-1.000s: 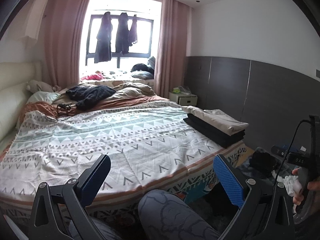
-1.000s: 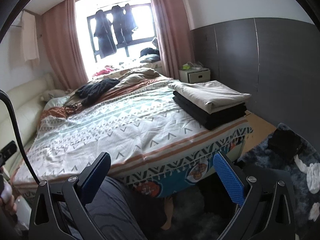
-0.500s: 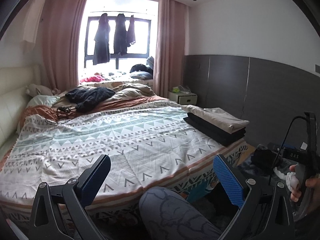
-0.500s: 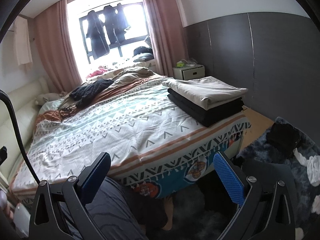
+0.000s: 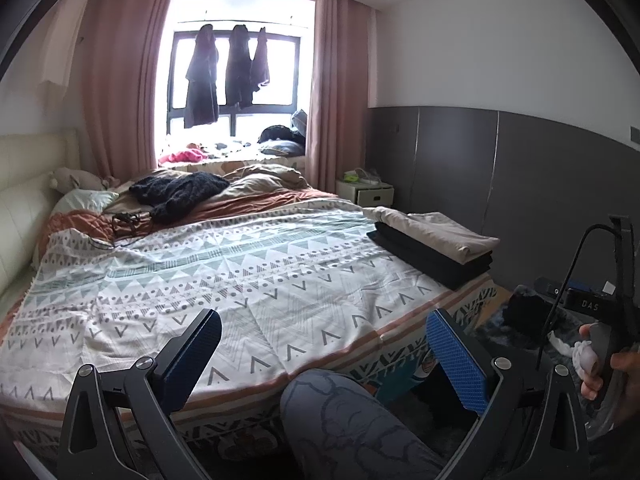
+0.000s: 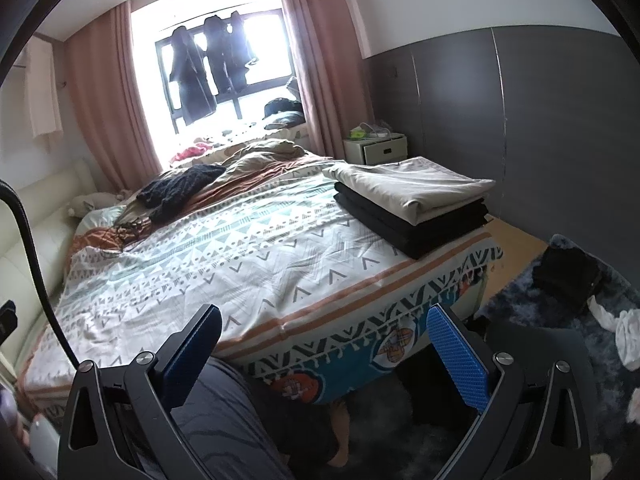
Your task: Fold large clothes
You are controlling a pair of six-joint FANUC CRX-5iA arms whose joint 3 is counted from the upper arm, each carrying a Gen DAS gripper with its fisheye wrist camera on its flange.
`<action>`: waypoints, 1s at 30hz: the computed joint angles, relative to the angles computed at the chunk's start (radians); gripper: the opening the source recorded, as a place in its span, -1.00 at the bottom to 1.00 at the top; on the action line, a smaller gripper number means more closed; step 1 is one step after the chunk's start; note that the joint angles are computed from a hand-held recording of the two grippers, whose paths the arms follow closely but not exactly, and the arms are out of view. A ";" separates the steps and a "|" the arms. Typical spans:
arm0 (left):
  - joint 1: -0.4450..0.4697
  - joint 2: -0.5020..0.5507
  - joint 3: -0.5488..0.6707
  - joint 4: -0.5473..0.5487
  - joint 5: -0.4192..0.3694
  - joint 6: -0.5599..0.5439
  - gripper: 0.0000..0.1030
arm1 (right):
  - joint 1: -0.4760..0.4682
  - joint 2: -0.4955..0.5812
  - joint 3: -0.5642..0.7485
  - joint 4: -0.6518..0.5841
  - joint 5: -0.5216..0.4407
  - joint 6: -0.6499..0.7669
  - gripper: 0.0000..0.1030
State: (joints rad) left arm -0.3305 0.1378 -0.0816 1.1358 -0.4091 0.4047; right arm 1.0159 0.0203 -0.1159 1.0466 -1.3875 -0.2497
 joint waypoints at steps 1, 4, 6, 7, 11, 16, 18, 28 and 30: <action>0.001 -0.002 -0.003 0.003 -0.001 0.001 0.99 | 0.001 0.003 0.003 0.000 -0.001 0.005 0.99; 0.000 -0.006 -0.011 0.015 0.001 -0.006 0.99 | 0.000 0.006 0.009 -0.007 0.004 0.011 0.99; 0.003 -0.006 -0.008 -0.004 0.003 0.009 0.99 | -0.001 0.005 0.007 -0.006 0.009 0.012 0.99; 0.004 -0.007 -0.007 -0.011 0.002 0.014 0.99 | 0.000 0.006 0.007 -0.006 0.009 0.014 0.99; 0.002 -0.010 -0.014 0.004 0.003 0.006 0.99 | 0.000 0.007 0.011 -0.013 0.000 0.008 0.99; 0.002 -0.012 -0.016 0.005 0.005 0.004 0.99 | 0.003 0.008 0.015 -0.012 -0.008 0.000 0.99; 0.002 -0.014 -0.018 0.008 0.005 0.004 0.99 | 0.007 0.009 0.015 -0.012 -0.009 0.006 0.99; -0.005 -0.027 -0.034 0.015 0.020 0.006 0.99 | 0.007 0.006 0.012 -0.009 -0.007 0.007 0.99; -0.008 -0.032 -0.039 0.014 0.024 0.010 0.99 | 0.007 0.006 0.012 -0.010 -0.008 0.007 0.99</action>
State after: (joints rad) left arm -0.3387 0.1060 -0.1207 1.1497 -0.3856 0.4151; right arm 1.0229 0.0262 -0.1037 1.0363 -1.3952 -0.2423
